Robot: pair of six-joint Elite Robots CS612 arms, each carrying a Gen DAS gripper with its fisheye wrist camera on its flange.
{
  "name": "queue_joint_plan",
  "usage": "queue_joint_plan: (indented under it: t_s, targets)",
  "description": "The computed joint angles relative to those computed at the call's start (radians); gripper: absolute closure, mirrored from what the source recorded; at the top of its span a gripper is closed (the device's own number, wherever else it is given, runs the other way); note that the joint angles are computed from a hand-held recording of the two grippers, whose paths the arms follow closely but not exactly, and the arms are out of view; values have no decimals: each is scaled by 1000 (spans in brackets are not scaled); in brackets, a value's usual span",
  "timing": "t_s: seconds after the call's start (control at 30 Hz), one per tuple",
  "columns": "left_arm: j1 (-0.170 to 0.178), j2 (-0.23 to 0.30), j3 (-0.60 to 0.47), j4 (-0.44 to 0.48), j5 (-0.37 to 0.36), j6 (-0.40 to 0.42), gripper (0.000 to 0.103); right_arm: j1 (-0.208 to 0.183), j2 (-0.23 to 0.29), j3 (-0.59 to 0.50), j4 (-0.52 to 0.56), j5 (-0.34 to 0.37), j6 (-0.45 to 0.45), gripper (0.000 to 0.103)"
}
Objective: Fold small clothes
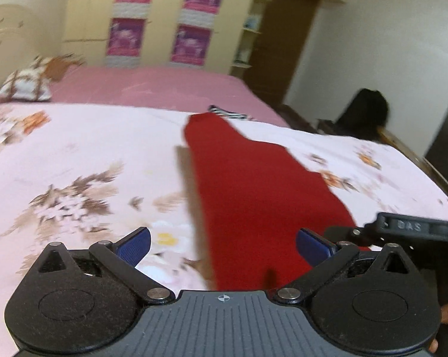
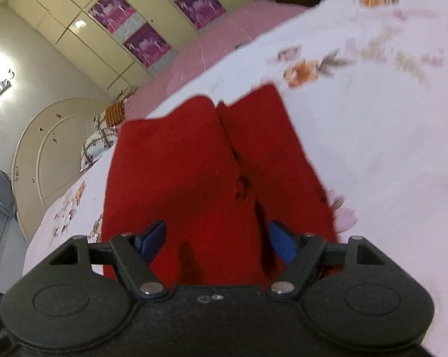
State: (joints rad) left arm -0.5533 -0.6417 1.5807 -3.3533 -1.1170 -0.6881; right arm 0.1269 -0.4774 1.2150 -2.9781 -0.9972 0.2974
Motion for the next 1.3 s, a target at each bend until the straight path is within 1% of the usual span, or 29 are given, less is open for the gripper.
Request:
queue_joint_plan:
  t_s: [0.07,0.13,0.17,0.2,0.23,0.37,0.47,0.57,0.67,0.7,0.77,0.8,0.83,0.87,0.9,0.93,0.97,1.0,1.07,1.13,1.17,1.2,1.23,1.3]
  targets:
    - [5,1,2,12,7,-30,0,1,13,-18,-2,24,2,33]
    - [10,24,-32,34,9,-43,0,4,26,-45,20,41,-4,54]
    - [10,25,-32,37,14,-48,0,5,24,-43,14,37,-5,60]
    - [10,28,-35,39,18,-50,0,6,23,-42,8,37,-21,78]
    - [11,29,-36,38,21,-50,0,6,16,-32,-7,38,-34,87]
    - [16,36,-49,50,24,-58,0,18,-5,2,-55,1,-92,88]
    - [16,40,-59,46,27,-66,0,19,-16,30,-190,-28,-67,89]
    - [16,48,-75,36,15,-57,0,19,-40,70,-286,-87,-98,90]
    - [13,57,-96,15,-12,-38,0,7,-60,106,-303,-117,-105,90]
    - [12,61,-103,12,-21,-32,0,3,-66,123,-297,-139,-110,90]
    - [9,69,-120,13,-40,-17,0,-2,-65,136,-258,-175,-109,90]
    - [7,75,-131,26,-49,-12,0,0,-62,142,-235,-210,-117,89]
    - [7,79,-144,59,-67,-10,0,3,-59,146,-216,-240,-134,88]
    - [10,83,-161,116,-96,-11,0,3,-54,141,-176,-237,-142,87]
    - [12,88,-178,181,-123,-12,0,0,-50,138,-171,-215,-121,85]
    - [14,94,-188,215,-141,-10,0,-2,-54,142,-169,-204,-116,80]
    - [15,97,-192,229,-144,-9,0,-4,-62,144,-148,-188,-131,78]
    - [15,98,-190,225,-141,-10,0,-4,-71,150,-135,-188,-154,75]
    - [17,87,-182,220,-146,-24,0,-3,-89,173,-160,-219,-173,66]
    - [13,73,-163,178,-105,-38,0,-2,-94,186,-228,-250,-145,45]
    - [13,68,-157,153,-94,-36,0,-2,-97,191,-263,-259,-133,45]
    - [14,65,-158,139,-85,-30,0,-2,-97,192,-291,-266,-135,46]
    - [17,65,-165,134,-79,-18,0,0,-94,183,-307,-273,-150,51]
    - [23,74,-202,159,-73,4,0,11,-83,149,-306,-293,-187,58]
